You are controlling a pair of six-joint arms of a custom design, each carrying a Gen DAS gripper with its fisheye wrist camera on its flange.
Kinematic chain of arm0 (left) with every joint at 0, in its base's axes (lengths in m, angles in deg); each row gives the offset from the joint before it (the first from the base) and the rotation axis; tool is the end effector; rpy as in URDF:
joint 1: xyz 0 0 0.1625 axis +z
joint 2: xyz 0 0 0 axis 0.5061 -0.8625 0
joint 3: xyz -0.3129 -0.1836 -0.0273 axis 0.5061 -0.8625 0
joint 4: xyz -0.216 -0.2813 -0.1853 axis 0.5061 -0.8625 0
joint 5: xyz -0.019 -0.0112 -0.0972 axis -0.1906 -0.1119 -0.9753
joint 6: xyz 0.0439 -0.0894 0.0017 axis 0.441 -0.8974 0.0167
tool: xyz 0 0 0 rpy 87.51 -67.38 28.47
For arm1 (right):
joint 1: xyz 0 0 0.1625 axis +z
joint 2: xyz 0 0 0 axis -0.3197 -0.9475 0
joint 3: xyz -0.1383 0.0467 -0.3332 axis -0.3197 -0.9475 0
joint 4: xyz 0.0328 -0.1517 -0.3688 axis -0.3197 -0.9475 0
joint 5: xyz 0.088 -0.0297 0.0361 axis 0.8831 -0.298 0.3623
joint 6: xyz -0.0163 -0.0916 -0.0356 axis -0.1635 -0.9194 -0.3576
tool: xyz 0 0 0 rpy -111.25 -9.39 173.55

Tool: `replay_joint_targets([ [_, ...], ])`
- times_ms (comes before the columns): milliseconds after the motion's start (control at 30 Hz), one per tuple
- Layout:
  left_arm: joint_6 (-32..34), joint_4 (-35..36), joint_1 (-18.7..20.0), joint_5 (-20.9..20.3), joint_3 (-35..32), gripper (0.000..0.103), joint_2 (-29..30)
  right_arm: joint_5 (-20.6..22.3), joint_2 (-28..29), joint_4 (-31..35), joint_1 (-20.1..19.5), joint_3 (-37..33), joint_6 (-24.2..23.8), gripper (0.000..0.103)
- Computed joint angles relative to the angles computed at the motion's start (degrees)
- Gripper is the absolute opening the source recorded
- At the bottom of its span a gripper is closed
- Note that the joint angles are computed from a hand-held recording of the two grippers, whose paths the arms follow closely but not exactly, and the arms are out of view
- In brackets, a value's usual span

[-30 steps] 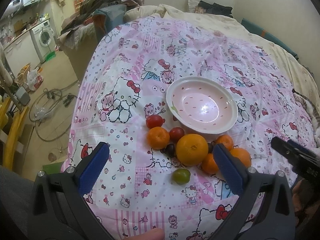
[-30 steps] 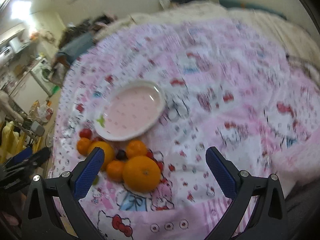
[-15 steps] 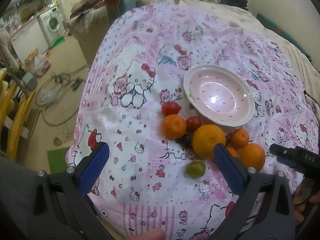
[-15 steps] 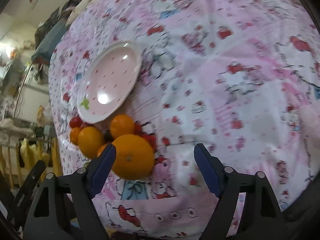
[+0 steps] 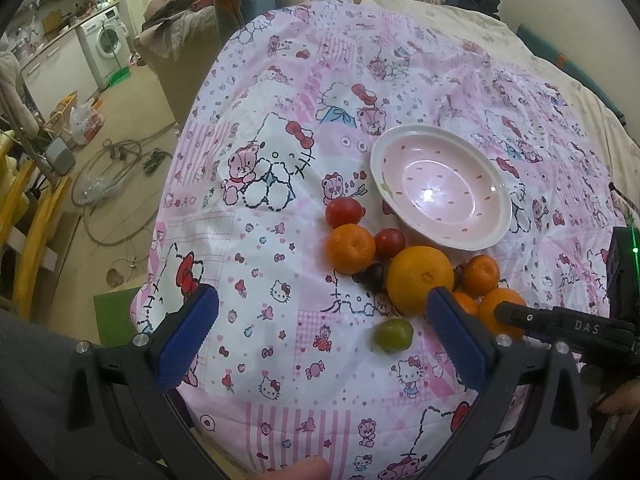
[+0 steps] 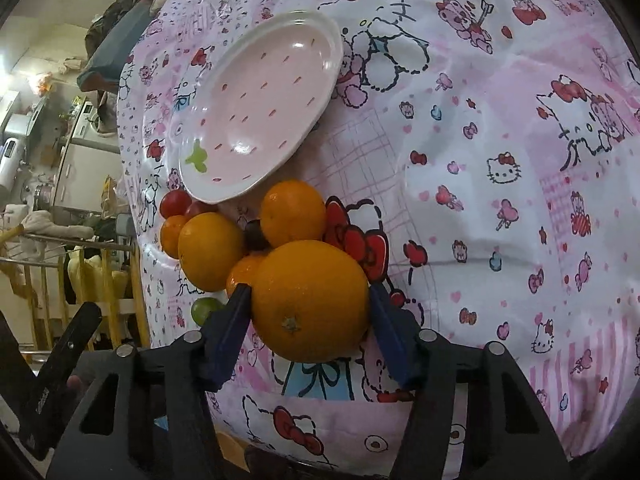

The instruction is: Organize fruits

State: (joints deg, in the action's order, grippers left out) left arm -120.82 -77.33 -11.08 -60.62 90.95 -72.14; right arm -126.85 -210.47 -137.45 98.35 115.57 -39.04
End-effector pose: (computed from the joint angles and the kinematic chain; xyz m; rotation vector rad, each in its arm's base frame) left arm -0.3683 -0.3291 0.1077 0.7733 2.4011 -0.3967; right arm 0.0685 -0.2306 0.2967 -0.7871 -2.7131 0.8081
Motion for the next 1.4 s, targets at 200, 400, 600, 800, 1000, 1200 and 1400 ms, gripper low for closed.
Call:
replay_joint_targets([
  [200,0.09,0.09,0.09,0.67,0.1,0.102,0.11,-0.51,-3.23,2.62,1.79,-0.13,0.7,0.06],
  [400,-0.27,0.39,0.31,0.4,-0.09,0.102,0.04,-6.3,-1.4,2.81,8.97,-3.08,2.91,0.059],
  [600,0.09,-0.03,0.21,0.28,-0.06,0.102,-0.1,-10.01,2.91,-0.04,15.82,-7.38,0.04,0.058],
  [800,0.99,0.95,0.47,-0.63,-1.28,0.102,1.0,-12.93,7.03,-0.62,18.05,-11.52,-2.81,0.058],
  [1000,4.55,2.19,0.56,-1.68,-4.4,0.102,3.84,-10.15,4.46,-0.14,12.63,-11.29,-5.34,0.058],
  [1200,6.62,7.82,3.78,-7.19,-11.37,0.102,9.25,-6.48,1.18,0.52,6.89,-9.43,-6.02,0.058],
  [1400,7.03,12.29,6.39,-12.33,-18.97,0.102,15.35,-4.52,-0.09,0.43,4.15,-9.33,-6.33,0.058],
])
